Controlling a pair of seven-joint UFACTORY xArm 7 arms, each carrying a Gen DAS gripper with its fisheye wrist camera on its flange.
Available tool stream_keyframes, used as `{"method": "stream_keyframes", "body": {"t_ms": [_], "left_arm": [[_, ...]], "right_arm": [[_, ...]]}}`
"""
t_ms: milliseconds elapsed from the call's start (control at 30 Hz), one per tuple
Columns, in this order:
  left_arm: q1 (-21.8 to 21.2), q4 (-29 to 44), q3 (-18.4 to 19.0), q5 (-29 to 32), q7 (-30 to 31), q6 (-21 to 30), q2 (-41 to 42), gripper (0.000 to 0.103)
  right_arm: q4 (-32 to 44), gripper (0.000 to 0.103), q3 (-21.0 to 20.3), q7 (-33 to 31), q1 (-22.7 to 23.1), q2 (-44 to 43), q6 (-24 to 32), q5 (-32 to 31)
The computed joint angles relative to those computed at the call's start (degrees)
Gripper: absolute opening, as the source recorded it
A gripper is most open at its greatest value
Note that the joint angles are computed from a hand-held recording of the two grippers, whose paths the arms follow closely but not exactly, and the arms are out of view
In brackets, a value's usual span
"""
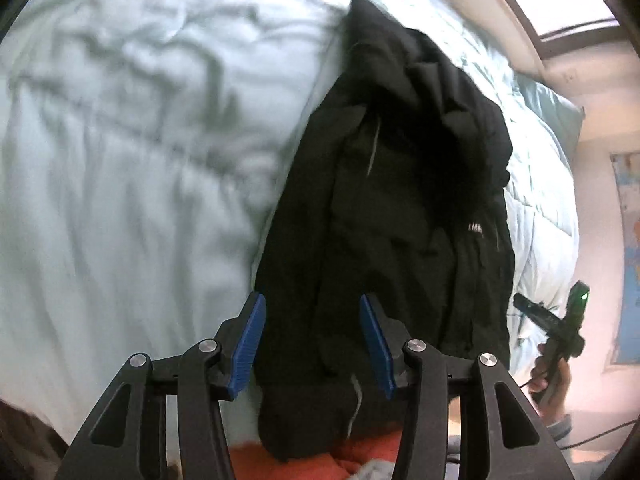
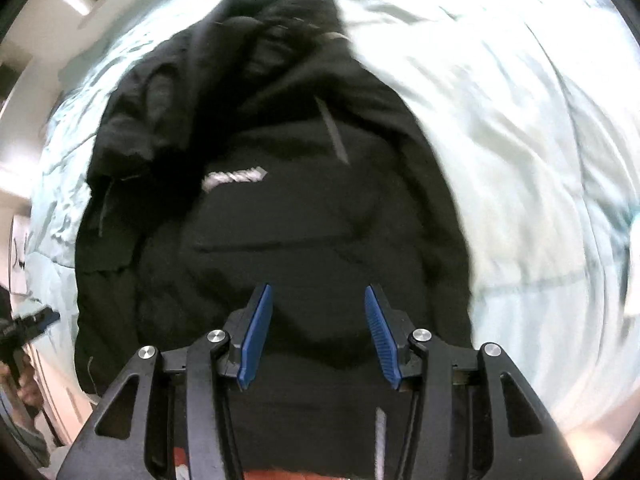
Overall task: Fold large clothes
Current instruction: 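Grasp the jacket hem with both grippers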
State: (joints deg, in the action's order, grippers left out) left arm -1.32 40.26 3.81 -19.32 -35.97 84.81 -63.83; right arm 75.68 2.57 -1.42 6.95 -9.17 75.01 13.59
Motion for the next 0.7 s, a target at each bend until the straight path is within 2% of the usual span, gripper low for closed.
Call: {"method": "stream_keyframes", "body": {"t_ms": [67, 167, 267, 433, 500, 600, 700], "left_arm": [[-1.04, -1.37, -2.32, -3.04, -2.22, -1.30, 0.31, 0.050], [-2.57, -3.32, -3.60, -4.34, -4.56, 0.88, -1.43, 0.050], [-3.26, -6.19, -4.67, -5.89, -6.89, 0.10, -3.18, 0.050], [-5.67, -8.13, -6.30, -7.19, -7.71, -4.57, -3.12, 0.050], [-7.40, -6.77, -7.35, -6.92, -6.59, -6.96, -1.99, 0.042], [-9.03, -5.86, -6.71, -8.07, -5.95, -11.10, -1.06, 0.042], [-9.43, -8.09, -5.14, -9.50, -7.01, -13.58, -1.79, 0.044]], "right_arm": [[-1.58, 0.052, -0.85, -0.19, -0.84, -1.87, 1.18, -0.80], [-2.82, 0.052, -1.71, -0.12, -2.00, -3.70, 2.77, -1.96], [-3.73, 0.052, -2.42, -0.03, -3.11, -4.92, 3.93, -2.82], [-5.55, 0.052, -3.24, -0.75, -4.67, -7.06, 5.95, -4.78], [-6.62, 0.052, -3.62, -1.38, -5.26, -8.16, 6.66, -5.45], [-8.19, 0.052, -4.47, -1.56, -6.06, -8.98, 7.27, -4.45], [-9.98, 0.052, -5.00, -1.59, -6.46, -8.87, 7.49, -2.30]]}}
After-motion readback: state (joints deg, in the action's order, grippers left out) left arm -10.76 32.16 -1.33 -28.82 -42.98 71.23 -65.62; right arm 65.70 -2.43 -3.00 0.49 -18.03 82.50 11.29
